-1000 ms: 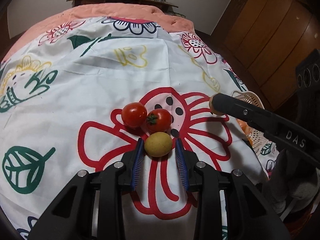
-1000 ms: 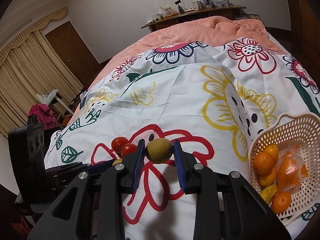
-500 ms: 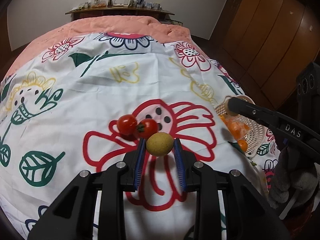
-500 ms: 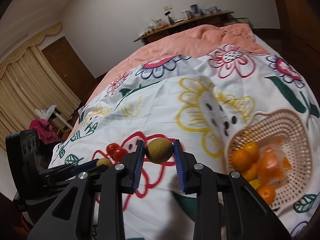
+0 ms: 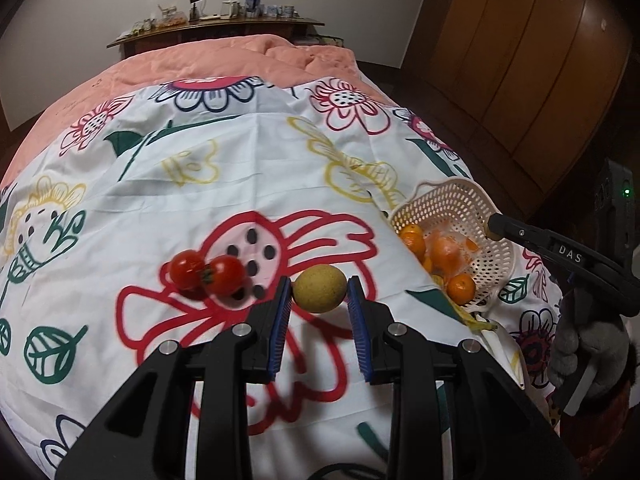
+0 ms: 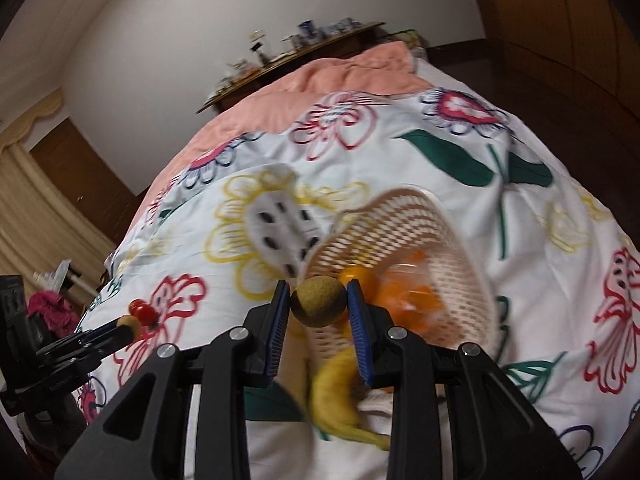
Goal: Organize fruits
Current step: 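Carry both green fruits into the basket and open both tools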
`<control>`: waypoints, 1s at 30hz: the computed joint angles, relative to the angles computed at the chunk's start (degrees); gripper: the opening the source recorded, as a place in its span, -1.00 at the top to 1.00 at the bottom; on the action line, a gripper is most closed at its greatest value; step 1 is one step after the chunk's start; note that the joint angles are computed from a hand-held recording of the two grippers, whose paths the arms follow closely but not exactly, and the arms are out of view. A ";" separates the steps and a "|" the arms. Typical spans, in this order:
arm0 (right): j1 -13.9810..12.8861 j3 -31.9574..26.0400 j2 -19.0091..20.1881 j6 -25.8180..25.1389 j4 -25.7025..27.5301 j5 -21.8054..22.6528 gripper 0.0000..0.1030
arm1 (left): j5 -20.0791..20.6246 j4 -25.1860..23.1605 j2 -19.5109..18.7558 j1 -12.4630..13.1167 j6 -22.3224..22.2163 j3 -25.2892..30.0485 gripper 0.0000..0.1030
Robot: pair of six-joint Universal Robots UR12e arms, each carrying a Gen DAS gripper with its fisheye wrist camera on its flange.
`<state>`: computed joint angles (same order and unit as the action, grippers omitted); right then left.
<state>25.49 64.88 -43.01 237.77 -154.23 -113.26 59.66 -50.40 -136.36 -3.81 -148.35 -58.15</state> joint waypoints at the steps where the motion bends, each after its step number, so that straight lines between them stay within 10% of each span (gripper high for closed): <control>1: -0.10 0.70 -0.28 0.58 -0.32 -0.15 0.41 | 0.19 -0.08 0.06 -0.24 0.30 -0.05 0.43; 30: 0.07 7.66 -2.33 2.89 -5.31 -6.56 0.09 | 1.23 -7.56 -1.81 -7.07 11.29 3.18 0.33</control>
<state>25.56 72.54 -45.33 240.66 -159.55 -119.82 60.89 -57.96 -138.17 -10.88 -137.06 -54.98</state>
